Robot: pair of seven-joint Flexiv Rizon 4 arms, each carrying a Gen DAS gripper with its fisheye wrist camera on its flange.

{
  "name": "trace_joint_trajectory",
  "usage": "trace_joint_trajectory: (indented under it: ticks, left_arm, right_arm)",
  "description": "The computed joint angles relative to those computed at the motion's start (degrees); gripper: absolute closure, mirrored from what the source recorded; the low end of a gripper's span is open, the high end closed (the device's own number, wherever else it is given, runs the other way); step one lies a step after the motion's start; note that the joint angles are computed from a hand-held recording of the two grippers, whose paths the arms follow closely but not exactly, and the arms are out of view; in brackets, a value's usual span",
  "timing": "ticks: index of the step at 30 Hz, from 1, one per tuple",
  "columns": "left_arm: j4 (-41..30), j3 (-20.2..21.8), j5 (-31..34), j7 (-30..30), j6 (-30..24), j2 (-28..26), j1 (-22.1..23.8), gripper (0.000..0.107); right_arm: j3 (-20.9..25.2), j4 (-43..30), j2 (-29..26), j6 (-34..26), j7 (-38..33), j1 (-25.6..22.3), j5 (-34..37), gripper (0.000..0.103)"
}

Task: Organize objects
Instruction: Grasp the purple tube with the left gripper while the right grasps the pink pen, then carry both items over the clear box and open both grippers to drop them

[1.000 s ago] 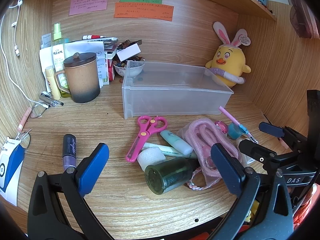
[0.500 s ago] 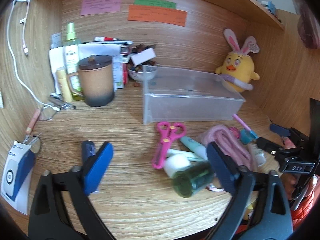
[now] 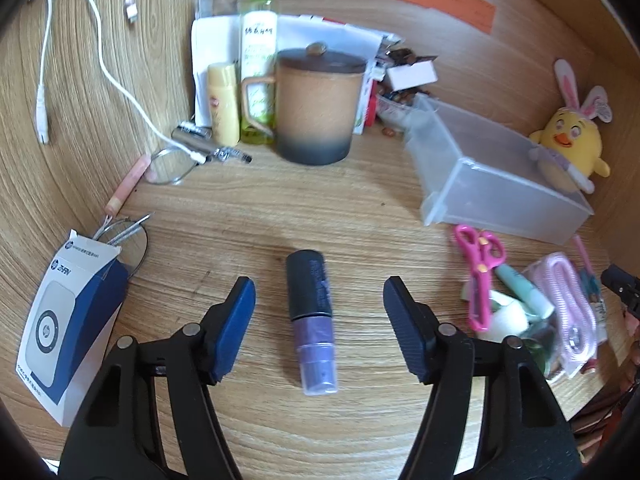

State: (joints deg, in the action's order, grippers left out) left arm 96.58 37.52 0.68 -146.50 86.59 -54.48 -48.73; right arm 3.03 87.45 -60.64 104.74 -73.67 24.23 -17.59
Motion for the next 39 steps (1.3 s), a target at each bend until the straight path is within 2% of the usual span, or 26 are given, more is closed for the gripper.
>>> trace_joint_trajectory:
  ticks: [4,8,10,12,13,15,18,21,26,30,32,39]
  left_arm:
    - [-0.7,-4.3,-0.4,1.7,-0.7,0.0,3.9,0.051]
    - [-1.4,-5.6,-0.3,2.2,-1.3,-0.5,5.2,0.06]
    - [-2.1,-4.6,0.2,1.7,-2.1,-1.1,4.3,0.064]
    - [-2.9,-4.0,0.8,1.4,-2.8,-1.6,4.0,0.074]
    - [-3.3,-3.7,1.2,1.2,-3.3,-1.8,3.8,0.076]
    - [-3.9,-3.8,2.0,0.8,-3.6,-1.9,4.0,0.081]
    - [-4.1,-4.2,2.8,-0.1,-2.9,-1.8,4.5,0.081]
    - [-4.1,-3.6,3.3,-0.9,-1.9,-1.7,4.1,0.081]
    - [-4.5,-0.3,4.0,-1.9,-0.2,-1.5,1.3,0.081]
    - [-5.4,1.8,3.5,-1.1,1.3,-1.6,-0.1,0.081]
    - [-6.3,2.0,3.0,-0.1,2.3,-1.7,0.0,0.081]
    - [-10.7,2.1,-0.2,5.1,3.7,-3.0,1.0,0.081]
  right_arm:
    - [8.7,-4.2,-2.6,-6.4,-2.2,-6.3,-5.1,0.051]
    - [10.1,-6.4,-3.6,-9.6,-4.2,-6.7,-5.6,0.067]
    - [12.4,-7.3,-4.2,-10.7,-5.9,-7.8,-5.4,0.075]
    - [14.3,-8.0,-4.5,-11.7,-7.4,-8.9,-4.9,0.085]
    - [14.4,-8.2,-4.6,-11.9,-7.8,-8.8,-4.4,0.085]
    - [13.0,-8.3,-4.4,-11.6,-7.7,-7.7,-3.1,0.089]
    - [11.4,-7.8,-4.0,-10.5,-7.5,-6.8,-1.7,0.094]
    - [8.4,-6.2,-3.0,-7.5,-6.6,-5.1,-0.5,0.094]
    - [4.3,-3.6,-1.2,-2.1,-5.0,-2.8,0.5,0.094]
    - [2.2,-1.8,0.2,1.7,-4.2,-1.4,0.7,0.094]
    - [0.4,-1.3,0.8,3.5,-3.9,0.0,1.4,0.094]
    - [-1.1,-3.1,1.4,6.8,-3.6,1.6,1.4,0.094]
